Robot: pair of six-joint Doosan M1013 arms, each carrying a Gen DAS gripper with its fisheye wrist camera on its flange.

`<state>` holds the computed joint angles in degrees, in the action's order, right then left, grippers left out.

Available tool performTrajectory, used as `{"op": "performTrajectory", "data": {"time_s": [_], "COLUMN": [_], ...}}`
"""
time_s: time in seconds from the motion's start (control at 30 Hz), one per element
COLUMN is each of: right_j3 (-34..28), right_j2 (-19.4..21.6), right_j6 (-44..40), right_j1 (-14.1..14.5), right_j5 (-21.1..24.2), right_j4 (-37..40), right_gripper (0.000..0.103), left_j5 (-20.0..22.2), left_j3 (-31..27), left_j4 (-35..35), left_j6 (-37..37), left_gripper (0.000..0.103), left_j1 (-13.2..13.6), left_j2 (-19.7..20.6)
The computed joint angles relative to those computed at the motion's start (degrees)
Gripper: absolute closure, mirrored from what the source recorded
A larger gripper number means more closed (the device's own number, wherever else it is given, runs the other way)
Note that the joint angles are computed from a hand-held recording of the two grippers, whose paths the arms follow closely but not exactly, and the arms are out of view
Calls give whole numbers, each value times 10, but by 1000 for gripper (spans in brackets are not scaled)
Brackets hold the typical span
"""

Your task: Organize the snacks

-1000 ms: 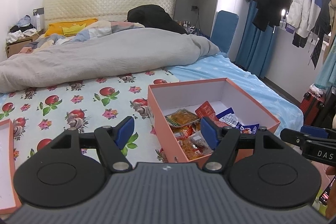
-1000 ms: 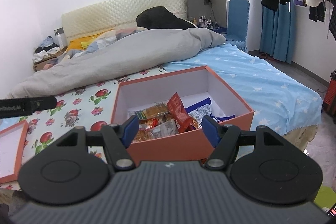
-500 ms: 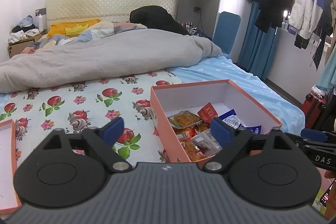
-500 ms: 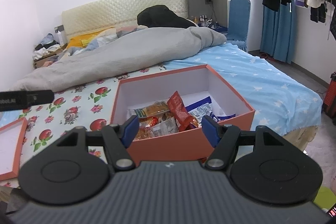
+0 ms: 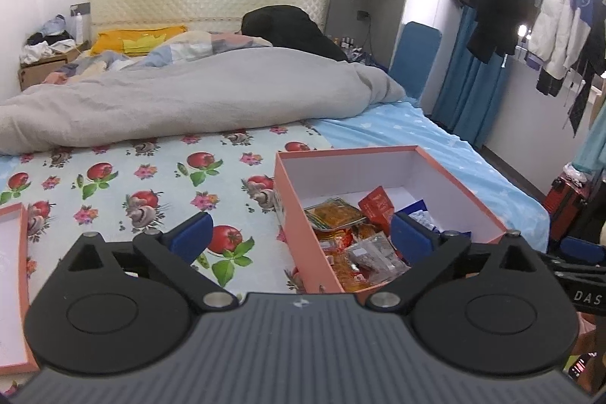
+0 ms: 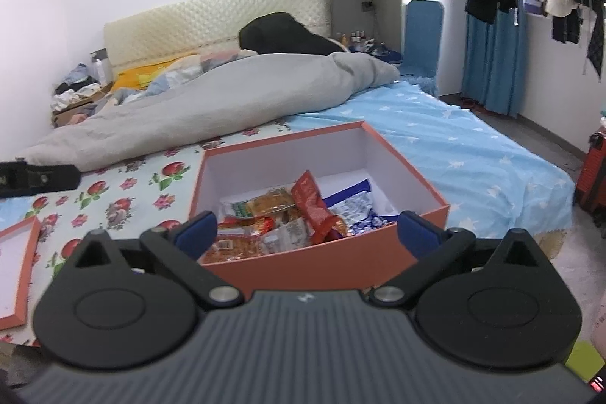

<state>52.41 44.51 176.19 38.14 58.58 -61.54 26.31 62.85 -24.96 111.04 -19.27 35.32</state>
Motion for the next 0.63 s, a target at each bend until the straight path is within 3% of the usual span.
{"op": "performTrajectory", "data": {"time_s": [0.63], "right_j3": [0], "right_j2": [-1], "right_j6": [12], "right_j1": [0], "right_j5": [2], "right_j4": [4], "right_gripper": [0], "left_j5": [-2], "left_j3": [0], "left_j4": [70], "left_j6": [-44], "left_gripper": [2], "left_j1": [-7], "left_j2": [-3]}}
